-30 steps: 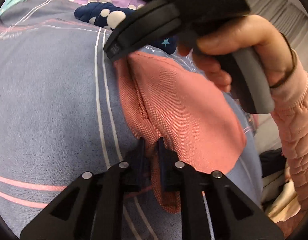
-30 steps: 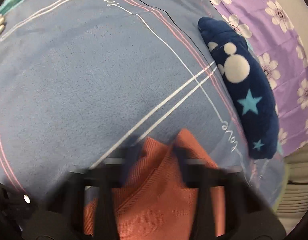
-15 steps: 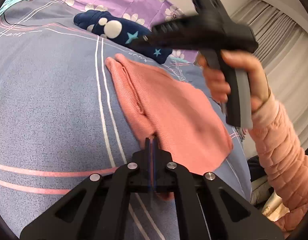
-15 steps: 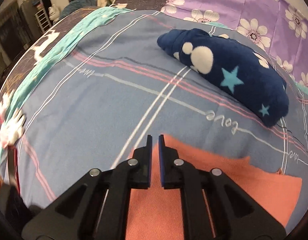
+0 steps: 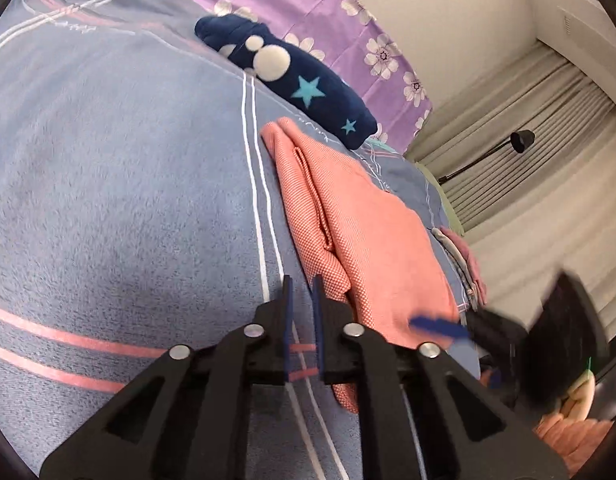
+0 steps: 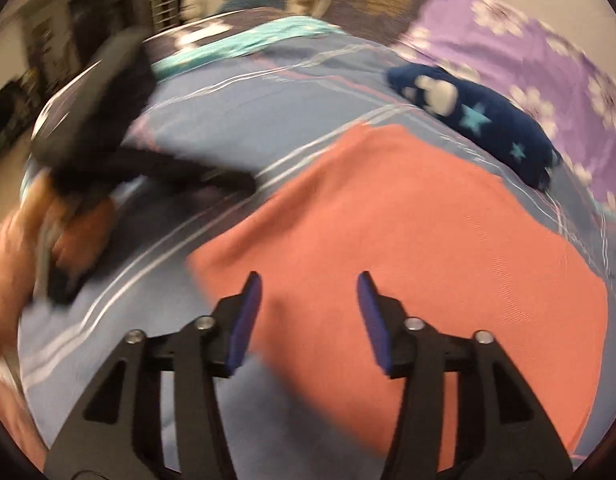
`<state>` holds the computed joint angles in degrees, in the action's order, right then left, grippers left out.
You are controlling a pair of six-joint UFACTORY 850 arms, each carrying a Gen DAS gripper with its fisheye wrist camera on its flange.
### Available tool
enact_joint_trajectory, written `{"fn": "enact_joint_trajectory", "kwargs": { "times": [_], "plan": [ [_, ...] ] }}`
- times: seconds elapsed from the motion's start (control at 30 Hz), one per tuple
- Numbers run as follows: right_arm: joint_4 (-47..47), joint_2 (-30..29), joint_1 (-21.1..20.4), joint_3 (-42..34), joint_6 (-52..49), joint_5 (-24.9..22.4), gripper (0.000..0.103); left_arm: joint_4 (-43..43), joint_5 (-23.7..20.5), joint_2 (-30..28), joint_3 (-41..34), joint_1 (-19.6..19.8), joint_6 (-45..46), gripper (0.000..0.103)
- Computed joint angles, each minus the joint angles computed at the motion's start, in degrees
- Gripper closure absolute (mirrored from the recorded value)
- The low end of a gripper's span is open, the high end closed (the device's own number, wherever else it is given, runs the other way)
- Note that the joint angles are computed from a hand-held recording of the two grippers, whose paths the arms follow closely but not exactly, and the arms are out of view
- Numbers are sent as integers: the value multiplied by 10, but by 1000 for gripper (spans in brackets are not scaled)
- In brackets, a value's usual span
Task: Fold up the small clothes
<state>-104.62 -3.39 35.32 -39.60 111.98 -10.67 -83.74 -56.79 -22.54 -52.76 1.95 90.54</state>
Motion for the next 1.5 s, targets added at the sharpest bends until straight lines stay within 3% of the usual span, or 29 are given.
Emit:
{"fn": "enact_joint_trajectory", "kwargs": {
  "times": [0.03,0.13,0.23,0.3,0.33,0.4,0.57,0.7,0.77,0.8,0.83,1.0,1.5],
  "plan": [
    [11,-2,19,3,-25,-18,46,-1,0,2,1,0,3,89],
    [96,-38,85,-10,-143,-129,45,-6,4,7,5,-3,13,79],
    [105,-87,128,-36,-147,-257,45,-2,19,10,-2,-14,0,69],
    [126,-123,148,-63,-168,-337,53,15,30,9,-13,-23,-25,56],
    [143,-138,153,-76,-181,-355,55,38,30,6,-28,-32,-49,45],
    [166,-143,152,-86,-185,-344,63,65,38,0,-52,-46,-82,39],
    [175,-135,145,-81,-162,-319,64,111,67,-44,-122,-81,-147,35],
    [188,-139,136,-92,-162,-306,64,87,84,-73,-161,-100,-148,35],
    [182,-147,131,-100,-162,-305,70,87,99,-79,-171,-106,-156,56],
    [178,-148,127,-102,-160,-297,80,93,125,-80,-175,-113,-168,88],
    [177,-146,122,-100,-158,-283,93,102,130,-82,-178,-115,-181,91],
    [99,-91,104,-55,-31,-250,95,94,193,-40,-152,-135,-149,91],
    [-6,81,32,71,173,-174,96,169,267,11,-160,-212,-258,90]
  ]
}}
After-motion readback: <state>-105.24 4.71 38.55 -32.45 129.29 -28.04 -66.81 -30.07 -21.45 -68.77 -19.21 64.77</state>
